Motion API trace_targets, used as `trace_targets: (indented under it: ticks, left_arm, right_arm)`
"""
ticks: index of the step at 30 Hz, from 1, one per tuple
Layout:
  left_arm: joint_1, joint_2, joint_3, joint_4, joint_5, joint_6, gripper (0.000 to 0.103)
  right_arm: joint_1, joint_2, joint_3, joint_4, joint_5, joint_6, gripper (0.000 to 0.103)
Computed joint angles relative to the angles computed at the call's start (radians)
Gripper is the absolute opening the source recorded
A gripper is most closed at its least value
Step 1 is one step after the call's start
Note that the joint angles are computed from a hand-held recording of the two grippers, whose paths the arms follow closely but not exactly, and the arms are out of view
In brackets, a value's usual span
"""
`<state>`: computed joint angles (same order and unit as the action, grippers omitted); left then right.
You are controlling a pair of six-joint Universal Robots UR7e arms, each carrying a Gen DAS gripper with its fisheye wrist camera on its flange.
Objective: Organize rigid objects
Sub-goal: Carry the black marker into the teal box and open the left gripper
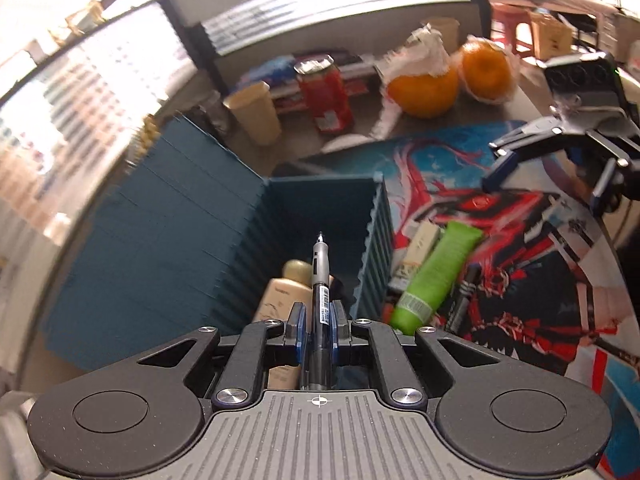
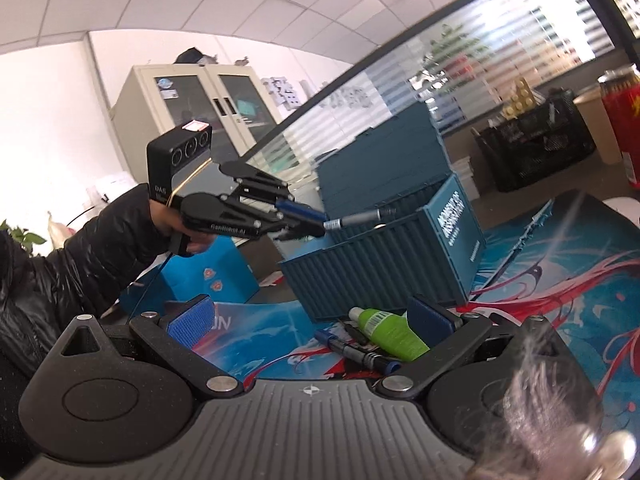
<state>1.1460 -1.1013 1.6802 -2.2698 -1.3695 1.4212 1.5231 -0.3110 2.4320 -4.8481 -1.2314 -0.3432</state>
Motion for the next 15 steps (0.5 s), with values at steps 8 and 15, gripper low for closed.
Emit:
trace_targets:
  ticks: [8,15]
  left_arm:
    - [0.02,0.101,-0.15,0.179,0.009,-0.052,0.01]
    - [0.036,0.149,-0.225,0.266,-0.018,-0.098,0.011]
  right_arm:
    - [-0.015,-0.018,-0.01,0.032,0.022,0.023,0.103]
    - [-0.012,-0.023,-0.009,0.058,0.02,0.014,0.103]
